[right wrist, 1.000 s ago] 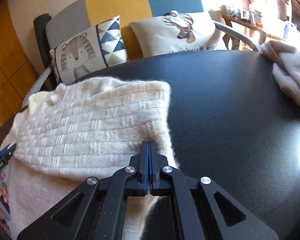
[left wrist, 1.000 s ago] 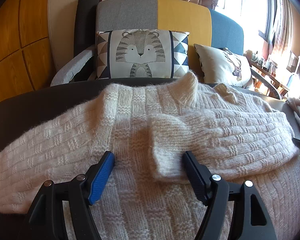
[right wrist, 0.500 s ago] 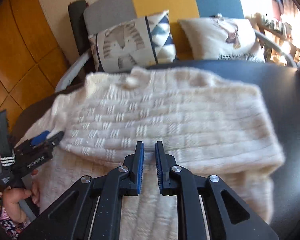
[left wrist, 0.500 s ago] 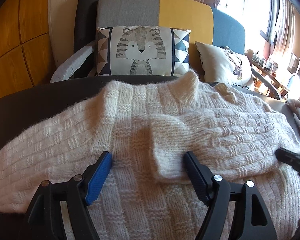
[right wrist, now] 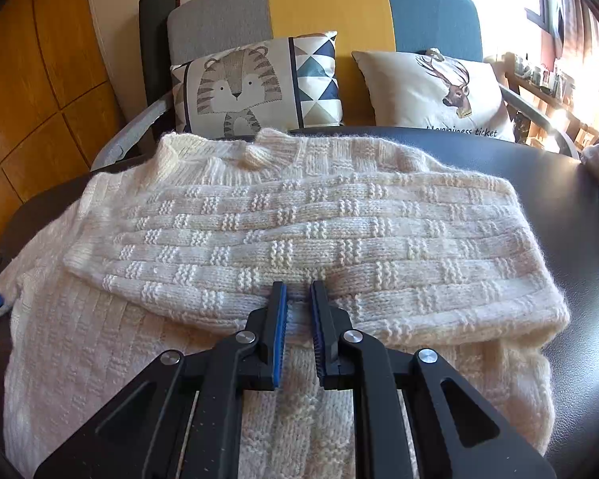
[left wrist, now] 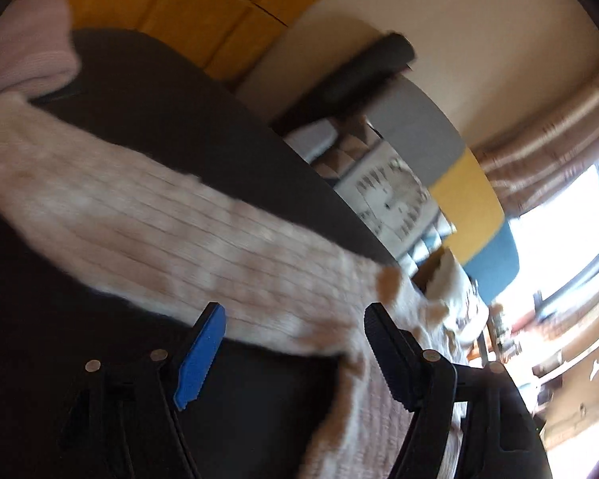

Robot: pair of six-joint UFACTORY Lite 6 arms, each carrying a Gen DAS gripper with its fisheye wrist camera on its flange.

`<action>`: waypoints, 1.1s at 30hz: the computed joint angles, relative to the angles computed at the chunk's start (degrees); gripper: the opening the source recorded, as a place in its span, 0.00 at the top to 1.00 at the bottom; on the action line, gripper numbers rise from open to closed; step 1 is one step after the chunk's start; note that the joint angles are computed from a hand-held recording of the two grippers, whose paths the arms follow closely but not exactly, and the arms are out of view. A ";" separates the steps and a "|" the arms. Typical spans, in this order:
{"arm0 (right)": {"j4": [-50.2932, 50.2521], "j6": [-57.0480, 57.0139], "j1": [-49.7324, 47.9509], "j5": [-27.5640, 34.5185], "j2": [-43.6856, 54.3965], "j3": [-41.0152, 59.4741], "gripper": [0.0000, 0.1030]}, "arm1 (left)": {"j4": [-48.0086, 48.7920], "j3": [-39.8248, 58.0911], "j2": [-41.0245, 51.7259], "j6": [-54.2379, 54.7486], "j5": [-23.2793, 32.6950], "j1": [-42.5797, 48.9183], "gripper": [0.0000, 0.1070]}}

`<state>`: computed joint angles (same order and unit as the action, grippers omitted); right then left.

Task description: Fold clothes

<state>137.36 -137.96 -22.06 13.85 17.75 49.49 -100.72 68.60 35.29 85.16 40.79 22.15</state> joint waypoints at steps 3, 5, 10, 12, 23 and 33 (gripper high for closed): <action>-3.18 3.22 -0.72 0.99 0.06 -0.13 0.87 | 2.52 3.90 3.88 -6.03 0.07 9.24 0.31; -4.24 4.26 -0.97 1.29 0.16 -0.05 0.87 | 5.43 7.92 7.36 -11.90 -1.17 13.81 0.31; -2.59 2.61 -0.64 0.88 -0.04 -0.16 0.87 | 6.86 17.86 16.05 -21.02 2.40 21.07 0.31; -1.93 1.97 -0.49 0.74 -0.03 -0.12 0.87 | 10.05 22.24 18.27 -25.54 1.56 20.47 0.31; -7.20 7.41 -1.71 2.52 0.25 -0.11 0.87 | 9.75 32.49 24.87 -29.53 -1.70 17.12 0.35; -10.90 11.04 -2.99 4.24 0.53 -0.12 0.87 | 6.02 30.06 23.08 -22.51 -6.91 14.60 0.37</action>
